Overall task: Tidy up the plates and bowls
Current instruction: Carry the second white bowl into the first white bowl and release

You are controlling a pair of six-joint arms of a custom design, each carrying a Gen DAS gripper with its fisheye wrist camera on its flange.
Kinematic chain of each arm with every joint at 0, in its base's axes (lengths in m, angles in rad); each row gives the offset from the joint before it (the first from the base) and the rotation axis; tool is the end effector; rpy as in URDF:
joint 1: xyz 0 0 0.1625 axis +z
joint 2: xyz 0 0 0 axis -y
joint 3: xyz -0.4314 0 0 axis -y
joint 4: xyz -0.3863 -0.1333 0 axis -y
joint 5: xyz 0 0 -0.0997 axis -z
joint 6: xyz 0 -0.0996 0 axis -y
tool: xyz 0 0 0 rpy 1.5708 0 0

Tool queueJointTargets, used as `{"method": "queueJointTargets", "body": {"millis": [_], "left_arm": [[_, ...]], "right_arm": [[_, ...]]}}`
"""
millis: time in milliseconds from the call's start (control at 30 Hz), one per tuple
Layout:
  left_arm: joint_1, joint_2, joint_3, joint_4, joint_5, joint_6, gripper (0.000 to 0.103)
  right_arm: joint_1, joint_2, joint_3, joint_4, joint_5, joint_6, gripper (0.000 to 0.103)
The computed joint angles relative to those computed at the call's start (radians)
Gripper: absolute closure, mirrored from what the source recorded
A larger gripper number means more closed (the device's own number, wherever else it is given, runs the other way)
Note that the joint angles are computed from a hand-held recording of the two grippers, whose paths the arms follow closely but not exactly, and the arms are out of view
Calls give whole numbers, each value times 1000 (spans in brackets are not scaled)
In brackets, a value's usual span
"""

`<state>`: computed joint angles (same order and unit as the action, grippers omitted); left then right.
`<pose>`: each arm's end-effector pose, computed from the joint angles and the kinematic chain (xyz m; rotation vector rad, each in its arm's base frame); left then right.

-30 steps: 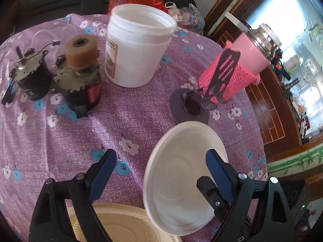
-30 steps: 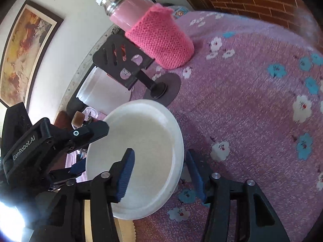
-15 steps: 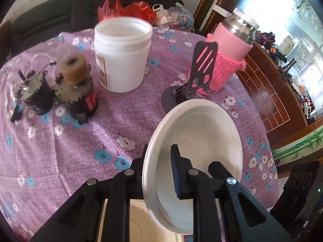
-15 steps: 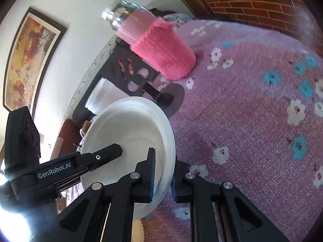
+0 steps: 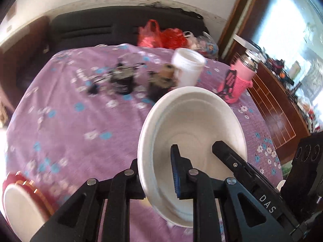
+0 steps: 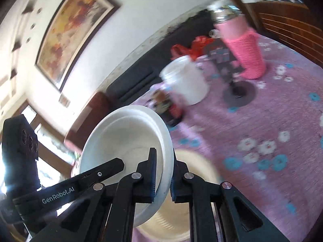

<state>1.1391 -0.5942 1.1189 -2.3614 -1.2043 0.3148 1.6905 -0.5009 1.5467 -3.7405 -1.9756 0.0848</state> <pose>-0.1864 -0.8086 0.1470 0.9444 2.5996 -0.3991 0.1767 -0.6814 0.0857 -0.2713 -2.4330 1.5717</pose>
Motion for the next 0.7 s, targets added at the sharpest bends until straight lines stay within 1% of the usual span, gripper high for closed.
{"method": "queueJointTargets", "body": {"millis": [100, 233, 333, 400, 467, 567, 700], "left_arm": [[32, -75, 54, -19, 10, -24, 85], [80, -169, 113, -38, 7, -48, 85], [111, -238, 173, -103, 30, -33, 85], [131, -272, 202, -139, 45, -27, 84], [152, -293, 210, -157, 45, -30, 84], [185, -310, 200, -152, 47, -35, 84], [225, -300, 165, -126, 60, -41, 84]], "right_arm": [[45, 49, -62, 66, 7, -60, 90], [98, 117, -147, 167, 28, -90, 89], [131, 169, -222, 259, 53, -102, 89], [149, 203, -270, 316, 57, -116, 89], [172, 245, -333, 384, 50, -126, 89], [189, 304, -416, 475, 60, -120, 89], [209, 376, -527, 575, 27, -126, 89]]}}
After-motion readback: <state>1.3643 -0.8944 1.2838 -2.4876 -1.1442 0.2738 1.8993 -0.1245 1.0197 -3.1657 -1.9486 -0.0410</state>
